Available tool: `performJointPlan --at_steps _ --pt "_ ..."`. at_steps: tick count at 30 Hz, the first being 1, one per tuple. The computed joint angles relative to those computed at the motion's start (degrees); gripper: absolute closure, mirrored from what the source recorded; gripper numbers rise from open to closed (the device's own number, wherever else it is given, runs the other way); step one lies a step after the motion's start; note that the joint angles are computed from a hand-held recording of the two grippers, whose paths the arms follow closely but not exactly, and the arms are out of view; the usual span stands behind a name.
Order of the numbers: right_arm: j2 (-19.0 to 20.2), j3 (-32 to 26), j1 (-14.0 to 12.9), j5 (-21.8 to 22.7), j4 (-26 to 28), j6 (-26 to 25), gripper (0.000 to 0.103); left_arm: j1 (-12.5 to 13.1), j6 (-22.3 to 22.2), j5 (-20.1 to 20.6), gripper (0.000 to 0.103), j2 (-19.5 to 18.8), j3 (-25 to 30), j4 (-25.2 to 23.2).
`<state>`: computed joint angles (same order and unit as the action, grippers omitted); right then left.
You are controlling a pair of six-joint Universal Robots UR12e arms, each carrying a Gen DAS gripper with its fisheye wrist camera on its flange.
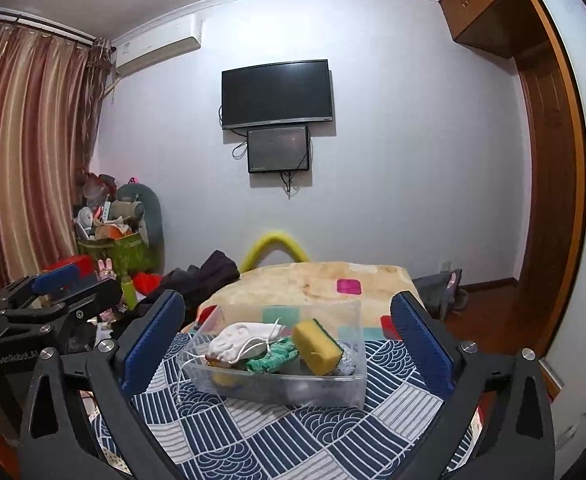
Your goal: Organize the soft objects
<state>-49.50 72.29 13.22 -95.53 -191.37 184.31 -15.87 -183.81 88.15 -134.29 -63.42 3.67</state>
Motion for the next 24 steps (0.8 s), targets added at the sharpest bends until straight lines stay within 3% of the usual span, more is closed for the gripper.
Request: performJointPlan --at_steps 24 --pt "-0.15 0.22 -0.1 0.21 0.1 0.56 0.0 -0.45 1.41 0.21 0.0 0.22 -0.44 0.18"
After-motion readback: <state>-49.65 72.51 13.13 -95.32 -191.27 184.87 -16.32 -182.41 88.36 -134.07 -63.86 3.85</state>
